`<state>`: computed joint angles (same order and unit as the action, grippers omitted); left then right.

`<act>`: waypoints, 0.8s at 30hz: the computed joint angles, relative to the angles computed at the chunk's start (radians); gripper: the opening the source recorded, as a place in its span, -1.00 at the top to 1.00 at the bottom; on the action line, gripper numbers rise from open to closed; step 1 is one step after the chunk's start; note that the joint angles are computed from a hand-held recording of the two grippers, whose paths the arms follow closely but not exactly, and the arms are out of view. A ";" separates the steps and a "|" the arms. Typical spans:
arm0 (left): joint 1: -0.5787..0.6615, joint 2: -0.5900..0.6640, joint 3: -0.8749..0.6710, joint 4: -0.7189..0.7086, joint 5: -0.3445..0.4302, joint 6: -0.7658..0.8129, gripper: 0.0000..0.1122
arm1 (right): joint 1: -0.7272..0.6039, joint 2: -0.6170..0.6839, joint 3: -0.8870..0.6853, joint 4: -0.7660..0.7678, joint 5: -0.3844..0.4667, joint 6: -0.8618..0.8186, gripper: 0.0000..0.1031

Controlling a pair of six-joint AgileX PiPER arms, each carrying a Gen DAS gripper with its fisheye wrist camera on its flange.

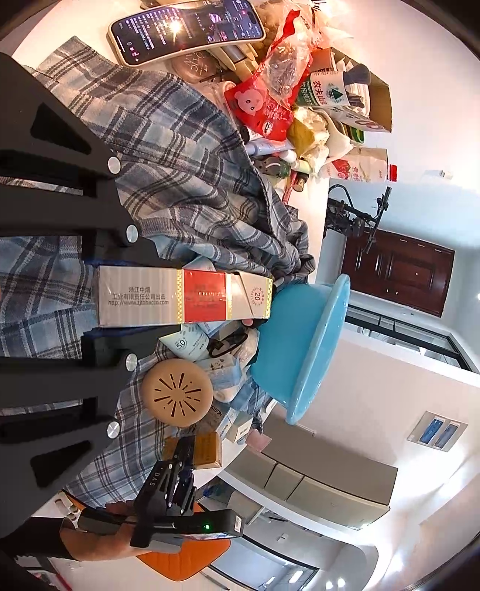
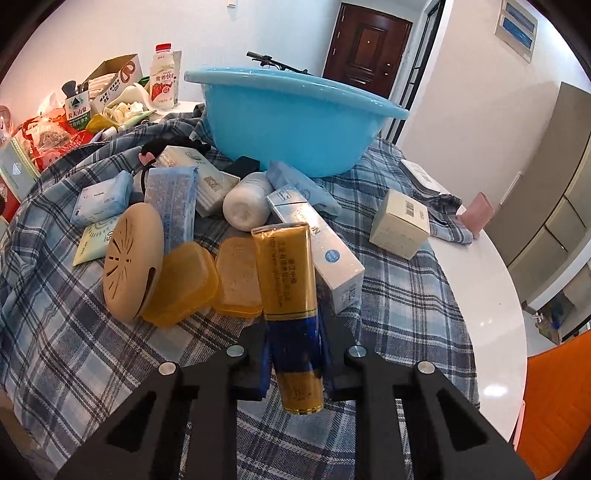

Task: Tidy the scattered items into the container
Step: 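Grasp the gold-blue tube with the right gripper and lift it, then carry the red-white box and gold-blue tube over the basin with both grippers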

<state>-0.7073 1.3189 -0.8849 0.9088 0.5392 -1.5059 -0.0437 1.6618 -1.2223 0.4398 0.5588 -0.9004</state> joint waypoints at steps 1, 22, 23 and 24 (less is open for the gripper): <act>-0.001 0.004 -0.005 -0.002 0.001 0.005 0.62 | -0.006 -0.001 -0.001 0.018 0.007 -0.013 0.57; 0.048 0.282 -0.622 -0.151 0.133 0.480 0.62 | 0.020 -0.006 -0.375 0.166 0.160 0.079 0.57; 0.059 0.308 -0.680 -0.176 0.144 0.524 0.62 | 0.029 0.006 -0.419 0.158 0.170 0.100 0.57; 0.071 0.333 -0.737 -0.201 0.153 0.567 0.62 | 0.041 0.026 -0.481 0.141 0.184 0.131 0.57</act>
<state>-0.6365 1.6523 -1.6223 0.7073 0.6927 -0.9384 -0.0022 1.6879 -1.7028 0.5811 0.7425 -0.7691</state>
